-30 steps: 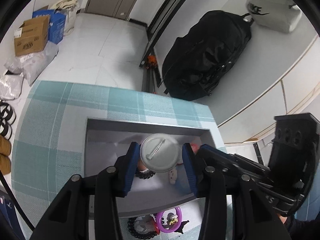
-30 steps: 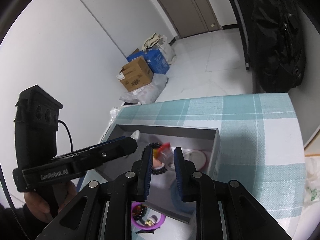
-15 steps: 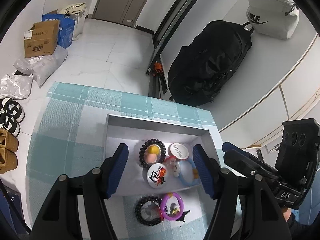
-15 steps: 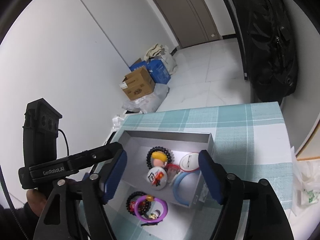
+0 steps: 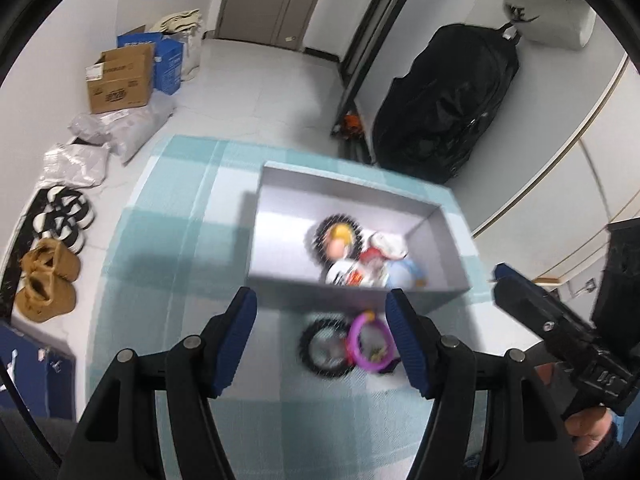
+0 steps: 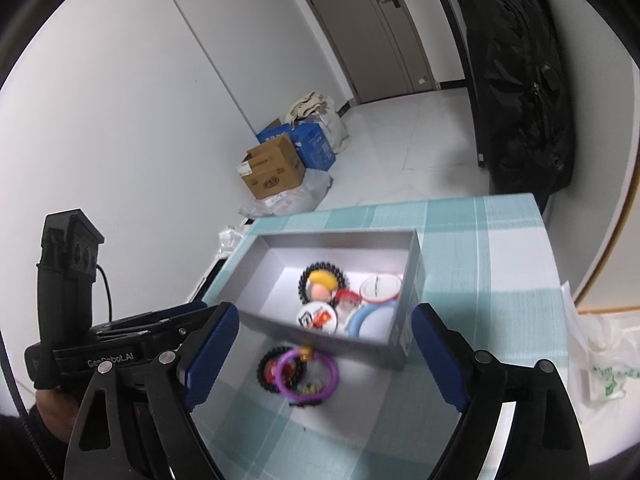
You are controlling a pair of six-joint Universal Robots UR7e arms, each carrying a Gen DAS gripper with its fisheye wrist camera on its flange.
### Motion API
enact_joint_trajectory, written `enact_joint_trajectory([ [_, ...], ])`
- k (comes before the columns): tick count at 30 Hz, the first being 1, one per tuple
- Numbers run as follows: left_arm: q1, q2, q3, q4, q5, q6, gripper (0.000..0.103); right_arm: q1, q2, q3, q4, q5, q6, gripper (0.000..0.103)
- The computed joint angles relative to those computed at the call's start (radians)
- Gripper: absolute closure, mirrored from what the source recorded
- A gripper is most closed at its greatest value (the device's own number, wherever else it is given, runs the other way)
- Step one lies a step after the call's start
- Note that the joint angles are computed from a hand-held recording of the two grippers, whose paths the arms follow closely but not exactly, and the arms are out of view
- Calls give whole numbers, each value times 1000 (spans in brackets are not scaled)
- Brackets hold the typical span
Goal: Organize jewelry
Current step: 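Withdraw both grippers and move them toward the purple ring and clear charm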
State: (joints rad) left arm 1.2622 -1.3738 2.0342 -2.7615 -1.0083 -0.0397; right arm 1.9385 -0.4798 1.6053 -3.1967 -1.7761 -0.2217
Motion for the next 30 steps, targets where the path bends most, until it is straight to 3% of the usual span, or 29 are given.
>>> enact_joint_trajectory([
  [12, -1, -23, 63, -14, 76, -72, 41, 6, -3, 61, 8, -22, -15, 10],
  [22, -10, -41, 112, -49, 130, -62, 40, 1, 35, 30, 119, -30, -7, 10],
  [26, -9, -47, 117, -28, 139, -60, 40, 15, 69, -2, 99, -69, -34, 10],
  [30, -18, -45, 124, -20, 196, -54, 39, 15, 97, -35, 101, -82, -33, 10],
])
